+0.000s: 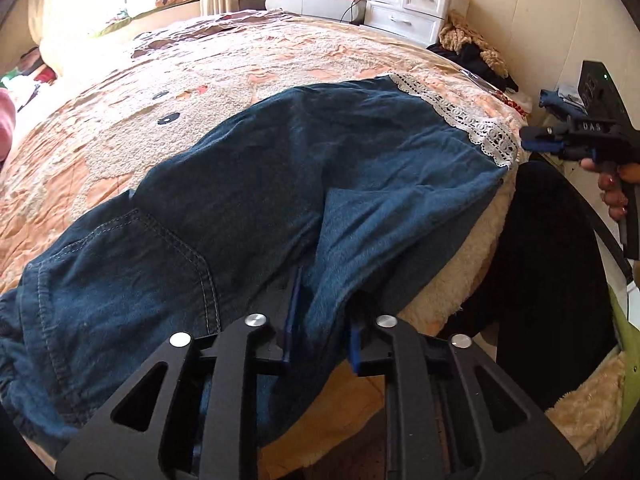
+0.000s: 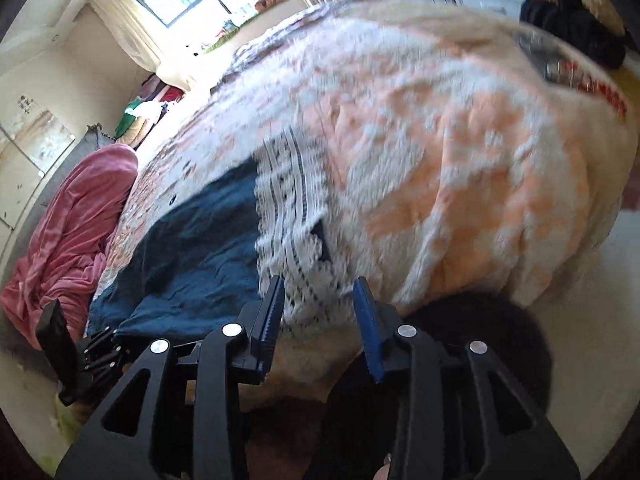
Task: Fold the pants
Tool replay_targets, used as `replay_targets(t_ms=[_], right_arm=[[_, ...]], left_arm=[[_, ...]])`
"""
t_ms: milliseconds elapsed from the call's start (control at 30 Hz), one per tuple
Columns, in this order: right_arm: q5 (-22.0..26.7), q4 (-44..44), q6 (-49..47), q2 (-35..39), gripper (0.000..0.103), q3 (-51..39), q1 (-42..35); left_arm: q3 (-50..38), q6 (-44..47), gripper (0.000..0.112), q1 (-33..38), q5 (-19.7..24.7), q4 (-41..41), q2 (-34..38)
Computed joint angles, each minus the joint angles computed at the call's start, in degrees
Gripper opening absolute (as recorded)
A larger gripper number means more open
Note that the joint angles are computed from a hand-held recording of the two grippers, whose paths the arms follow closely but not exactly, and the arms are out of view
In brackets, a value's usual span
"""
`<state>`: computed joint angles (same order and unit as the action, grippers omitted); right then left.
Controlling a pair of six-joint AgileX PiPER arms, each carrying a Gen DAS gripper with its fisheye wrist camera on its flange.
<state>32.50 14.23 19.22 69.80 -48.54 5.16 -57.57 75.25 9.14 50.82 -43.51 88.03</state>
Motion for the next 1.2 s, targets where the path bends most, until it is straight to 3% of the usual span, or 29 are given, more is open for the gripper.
replay_targets(t_ms=[67,233,267,300,333,400,633,733,767,833,867,900,933,1000,1100,1200], right_arm=[[0.8,-0.2,-1.6,1.2,0.037,-2.0,-0.3],[2.5,0.4,-4.4,6.7,0.038,-5.7,0.2],[3.6,-1.2,-3.6,8.5,0.03,-6.8,0.4],[4.0,-0.5,-5.0,9.7,0.013,-7.0,0.2],[3.8,0.9,-6.9,10.2,0.013,-6.6,-0.1],[3.4,3.3,-9.6,8.9,0.012,-5.1,-1.1],[5.6,2.3,-10.8,7.2,0.013,-3.6,-1.4],[4.9,0.4,-9.0,9.0,0.017,-3.3,-0.3],[5.2,-0.1,-8.2,8.8,0.021,-3.5,-0.2],[6.4,-1.7,-7.6,8.0,0.029,-4.1,0.0],[7.3,-2.8,-6.7,7.1,0.038,-4.5,0.1],[7.8,-4.1,-5.5,6.0,0.042,-4.7,0.1],[7.6,-5.7,-4.3,4.8,0.042,-4.9,0.5],[7.1,-9.9,-2.2,3.3,0.043,-6.7,2.0],[7.0,-10.4,-4.9,6.1,0.047,-12.6,4.5],[7.9,-8.8,-9.5,14.1,0.049,-22.1,7.9]], left_arm=[[0.7,1.7,0.025,0.8,0.7,-1.3,-0.8],[2.3,2.1,0.025,1.3,-1.0,-2.4,-1.8],[2.1,1.4,0.025,1.2,-1.2,-1.9,-1.5],[1.9,0.4,0.015,0.8,-1.6,-1.2,-1.2],[2.0,-0.2,0.003,0.3,-2.3,-0.5,-1.1],[1.7,-1.0,0.001,-0.3,-2.8,0.7,-1.0],[4.3,0.1,0.001,-2.2,-8.9,8.2,-5.2],[6.0,-3.7,0.001,-5.8,-13.7,13.2,-4.6],[6.0,-3.2,0.001,-5.5,-13.5,12.7,-4.5],[4.0,-1.7,0.002,-3.3,-9.8,10.4,-3.2],[2.9,-1.1,0.005,-1.9,-7.4,9.1,-2.7],[1.9,-0.6,0.014,-0.6,-5.2,8.1,-2.5],[0.7,-0.7,0.031,0.9,-2.5,7.2,-2.5],[-1.4,2.4,0.043,5.4,4.7,2.4,-2.7],[-5.4,2.8,0.043,10.1,11.6,-1.9,-2.0],[-9.1,-1.5,0.043,9.8,10.7,-3.0,0.0]])
